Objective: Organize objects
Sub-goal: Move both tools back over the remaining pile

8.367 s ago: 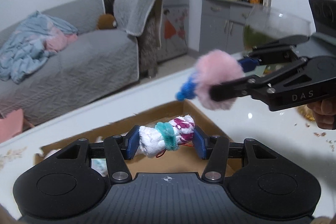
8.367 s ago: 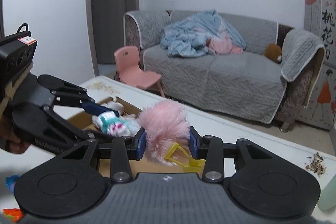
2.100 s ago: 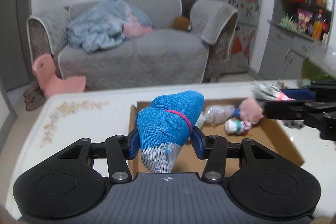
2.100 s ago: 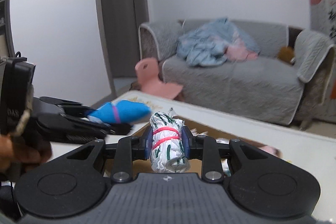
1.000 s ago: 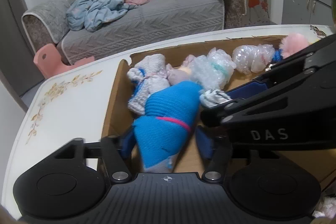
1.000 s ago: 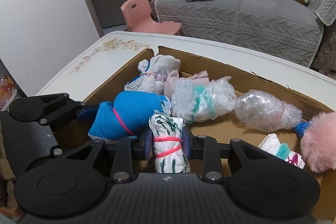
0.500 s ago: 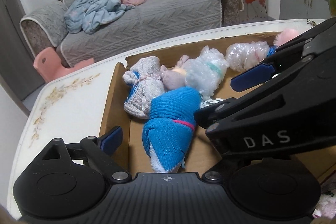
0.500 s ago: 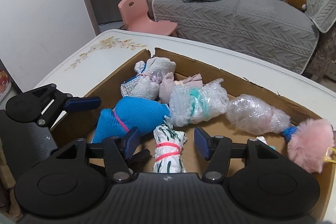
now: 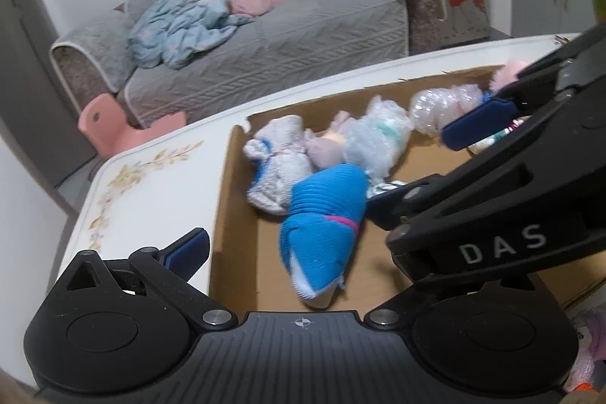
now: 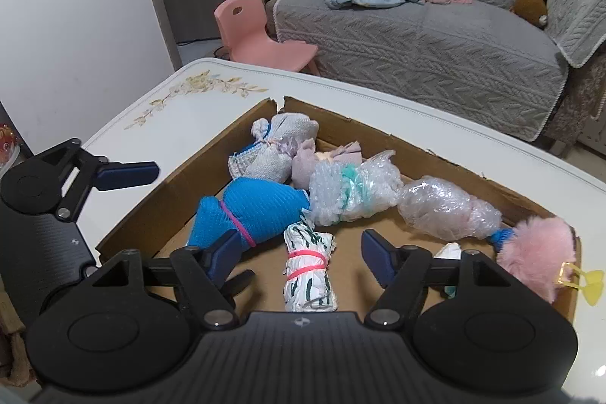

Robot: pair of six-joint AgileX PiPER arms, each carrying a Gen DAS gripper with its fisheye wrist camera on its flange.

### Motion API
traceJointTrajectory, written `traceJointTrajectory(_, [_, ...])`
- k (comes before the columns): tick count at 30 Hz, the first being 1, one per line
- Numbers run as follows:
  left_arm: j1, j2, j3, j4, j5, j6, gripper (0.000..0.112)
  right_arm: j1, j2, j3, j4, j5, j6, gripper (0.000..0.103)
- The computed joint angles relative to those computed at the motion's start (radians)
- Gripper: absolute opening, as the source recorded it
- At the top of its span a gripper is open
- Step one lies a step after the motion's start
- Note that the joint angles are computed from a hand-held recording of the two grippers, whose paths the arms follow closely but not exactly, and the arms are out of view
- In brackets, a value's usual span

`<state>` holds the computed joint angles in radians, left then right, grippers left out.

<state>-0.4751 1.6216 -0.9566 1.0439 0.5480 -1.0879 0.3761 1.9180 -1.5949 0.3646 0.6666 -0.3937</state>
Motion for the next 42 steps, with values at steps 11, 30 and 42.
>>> traceJointTrajectory(11, [0.021,-0.103,0.029,-0.159,0.035,-0.004,0.103,0.033,-0.078,0.11,-0.05,-0.086,0.257,0.075])
traceJointTrajectory(30, [-0.238,-0.479,0.268,-0.202,0.2,-0.172,0.103,0.021,-0.364,0.443,0.074,-0.186,0.14,0.082])
traceJointTrajectory(42, [-0.922,-0.63,0.471,-0.109,0.596,-0.781,0.103,-0.021,-0.613,0.802,0.372,-0.304,-0.168,0.088])
